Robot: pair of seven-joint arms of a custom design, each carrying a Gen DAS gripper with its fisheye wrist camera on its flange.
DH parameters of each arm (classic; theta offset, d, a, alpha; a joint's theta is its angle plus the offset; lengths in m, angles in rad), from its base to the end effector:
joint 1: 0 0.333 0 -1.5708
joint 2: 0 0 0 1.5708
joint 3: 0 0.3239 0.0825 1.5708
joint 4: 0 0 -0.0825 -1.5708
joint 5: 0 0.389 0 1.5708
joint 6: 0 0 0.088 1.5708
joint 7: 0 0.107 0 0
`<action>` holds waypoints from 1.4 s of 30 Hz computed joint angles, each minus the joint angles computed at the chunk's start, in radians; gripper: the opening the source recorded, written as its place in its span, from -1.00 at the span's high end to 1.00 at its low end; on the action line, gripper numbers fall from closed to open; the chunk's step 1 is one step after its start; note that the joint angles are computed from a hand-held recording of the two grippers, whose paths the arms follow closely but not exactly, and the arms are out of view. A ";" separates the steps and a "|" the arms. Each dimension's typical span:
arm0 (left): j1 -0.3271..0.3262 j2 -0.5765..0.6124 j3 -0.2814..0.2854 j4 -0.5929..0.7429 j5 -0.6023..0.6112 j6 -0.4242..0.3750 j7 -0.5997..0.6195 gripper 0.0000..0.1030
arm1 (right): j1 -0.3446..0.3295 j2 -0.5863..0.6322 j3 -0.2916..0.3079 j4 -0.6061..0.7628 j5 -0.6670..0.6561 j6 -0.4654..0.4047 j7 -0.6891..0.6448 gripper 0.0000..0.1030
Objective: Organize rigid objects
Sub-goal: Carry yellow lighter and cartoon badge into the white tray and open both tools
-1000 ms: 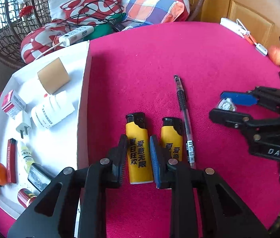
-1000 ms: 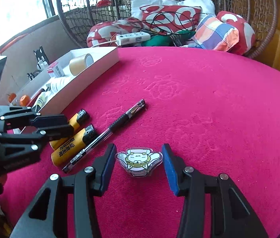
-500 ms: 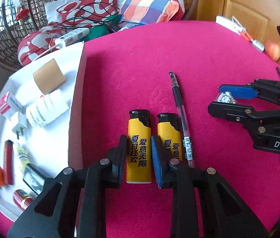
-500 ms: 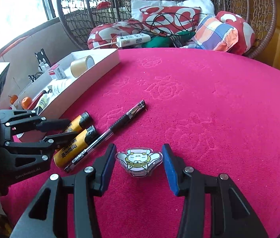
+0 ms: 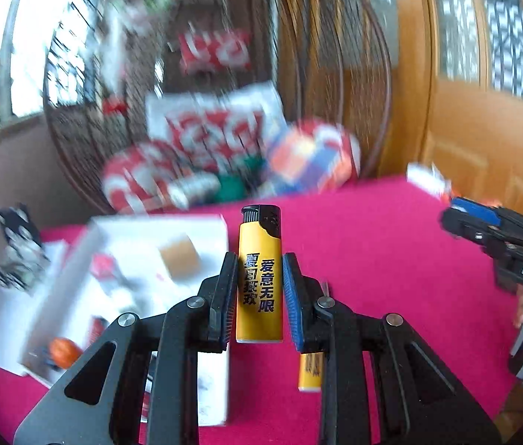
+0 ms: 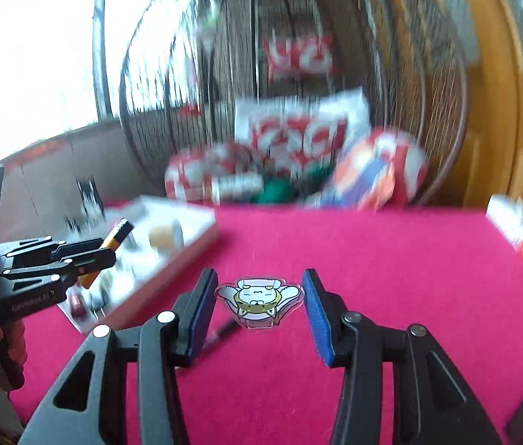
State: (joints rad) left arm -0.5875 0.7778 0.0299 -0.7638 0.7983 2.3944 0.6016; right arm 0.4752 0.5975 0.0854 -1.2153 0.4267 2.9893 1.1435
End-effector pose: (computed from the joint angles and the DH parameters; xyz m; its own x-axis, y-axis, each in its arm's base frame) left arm 0.6845 -0.4347 0.5983 0.0277 -0.9995 0.0159 -0.4417 -0.0265 -0.8968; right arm 0.6866 0.3692 0.5749 0.5685 -0.8200 -0.0665 -0.3367 -0.1581 -0.9283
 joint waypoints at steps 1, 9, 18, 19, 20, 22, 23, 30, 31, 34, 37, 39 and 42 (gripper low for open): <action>-0.018 -0.060 0.034 -0.083 0.048 0.028 -0.063 0.54 | -0.016 -0.032 0.036 -0.042 0.017 0.071 -0.042 0.09; -0.104 -0.374 0.127 -0.455 0.446 0.004 -0.470 0.54 | -0.335 -0.112 0.530 -0.172 0.086 0.384 -0.315 0.09; -0.063 -0.520 0.052 -0.638 0.602 -0.068 -0.632 0.54 | -0.357 -0.105 0.569 -0.166 -0.038 0.381 -0.221 0.09; -0.054 -0.530 0.041 -0.652 0.611 -0.071 -0.643 0.54 | -0.343 -0.106 0.554 -0.162 -0.038 0.371 -0.216 0.09; -0.045 -0.536 0.029 -0.662 0.617 -0.075 -0.652 0.54 | -0.335 -0.106 0.546 -0.157 -0.036 0.362 -0.215 0.09; -0.026 -0.547 0.007 -0.677 0.628 -0.081 -0.667 0.54 | -0.331 -0.104 0.547 -0.152 -0.032 0.351 -0.223 0.09; -0.015 -0.555 -0.004 -0.688 0.634 -0.082 -0.677 0.54 | -0.335 -0.106 0.555 -0.158 -0.029 0.352 -0.231 0.09; 0.057 -0.607 -0.082 -0.765 0.671 -0.103 -0.742 0.54 | -0.243 -0.098 0.471 -0.105 0.023 0.296 -0.286 0.09; 0.068 -0.612 -0.093 -0.773 0.674 -0.105 -0.749 0.54 | -0.220 -0.094 0.448 -0.089 0.033 0.282 -0.291 0.09; 0.100 -0.635 -0.127 -0.808 0.684 -0.117 -0.776 0.54 | -0.176 -0.077 0.409 -0.047 0.058 0.247 -0.313 0.09; 0.136 -0.655 -0.160 -0.840 0.689 -0.124 -0.801 0.54 | -0.104 -0.060 0.328 0.001 0.076 0.203 -0.308 0.09; 0.161 -0.672 -0.181 -0.864 0.691 -0.129 -0.819 0.54 | -0.061 -0.044 0.279 0.039 0.085 0.169 -0.300 0.09; 0.198 -0.692 -0.212 -0.897 0.693 -0.131 -0.840 0.54 | -0.003 -0.008 0.211 0.110 0.091 0.108 -0.288 0.09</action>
